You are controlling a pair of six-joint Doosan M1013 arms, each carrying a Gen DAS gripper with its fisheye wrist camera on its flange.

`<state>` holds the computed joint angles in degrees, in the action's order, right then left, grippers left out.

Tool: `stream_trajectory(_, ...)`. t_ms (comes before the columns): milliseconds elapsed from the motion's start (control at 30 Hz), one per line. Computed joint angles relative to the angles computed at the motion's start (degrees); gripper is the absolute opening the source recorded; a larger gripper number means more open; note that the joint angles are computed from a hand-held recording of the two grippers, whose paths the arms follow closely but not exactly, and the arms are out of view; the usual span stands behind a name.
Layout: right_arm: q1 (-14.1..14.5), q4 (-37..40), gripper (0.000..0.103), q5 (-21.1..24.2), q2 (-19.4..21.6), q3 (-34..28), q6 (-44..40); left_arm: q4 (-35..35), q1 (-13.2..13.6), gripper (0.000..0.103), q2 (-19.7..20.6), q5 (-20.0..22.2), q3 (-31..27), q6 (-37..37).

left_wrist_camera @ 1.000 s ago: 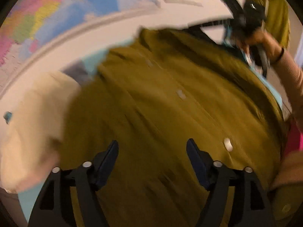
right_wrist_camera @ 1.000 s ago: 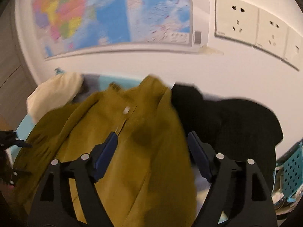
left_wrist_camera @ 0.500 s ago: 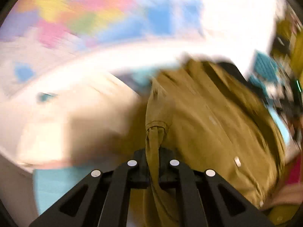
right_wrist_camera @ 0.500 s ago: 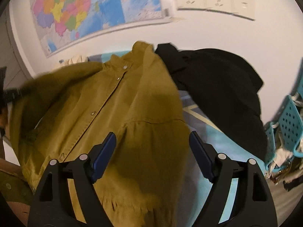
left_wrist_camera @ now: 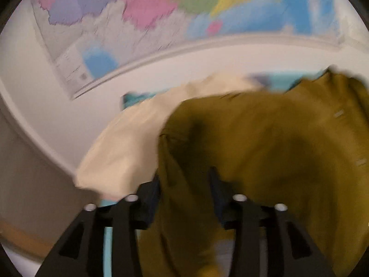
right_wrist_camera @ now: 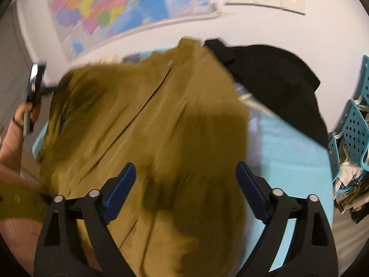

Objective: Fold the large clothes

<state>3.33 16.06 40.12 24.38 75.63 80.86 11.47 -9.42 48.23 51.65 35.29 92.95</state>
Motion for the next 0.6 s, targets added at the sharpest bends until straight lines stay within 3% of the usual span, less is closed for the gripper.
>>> stream_trajectory(67,1.5,-4.9,0.090,2.6,0.1,0.2,1.3,-8.6,0.3,0.048,-2.5,-5.0,3.9,5.0)
stream_trajectory(133,2.8,-11.1,0.081,5.2,0.8,-0.2,4.2,-13.8,0.1,0.052,-4.2,-8.1,6.5,9.6)
stream_trajectory(167,3.1,-13.1,0.060,6.8,1.3,-0.7,5.8,-15.9,-0.1,0.053,-3.9,-8.5,6.0,11.3)
stream_trajectory(233,2.5,-12.1,0.041,7.7,1.4,-0.9,6.2,-17.7,-0.7,0.055,-4.6,-10.0,6.9,13.7)
stream_trajectory(267,1.7,-9.0,0.019,7.3,0.9,-0.6,5.0,-16.6,-1.2,0.057,-5.3,-12.4,8.4,14.1)
stream_trajectory(300,1.3,-8.6,0.010,7.0,0.4,-0.5,5.5,-13.9,-1.6,0.058,-5.6,-14.0,9.2,12.7)
stream_trajectory(400,-1.6,-3.4,0.008,2.6,-2.5,0.9,7.9,3.3,-2.8,0.058,-5.0,-13.8,8.6,-0.8)
stream_trajectory(433,-2.5,-1.7,0.008,0.9,-3.5,1.2,8.4,5.9,-2.9,0.058,-5.1,-14.1,8.8,-3.4)
stream_trajectory(533,-4.9,4.4,0.008,-2.9,-5.2,1.6,9.3,1.0,-1.6,0.058,-6.0,-17.0,9.6,-3.7)
stream_trajectory(600,-5.8,10.3,0.009,-4.5,-5.4,1.6,6.7,1.6,-1.1,0.058,-7.5,-22.9,12.1,-5.9)
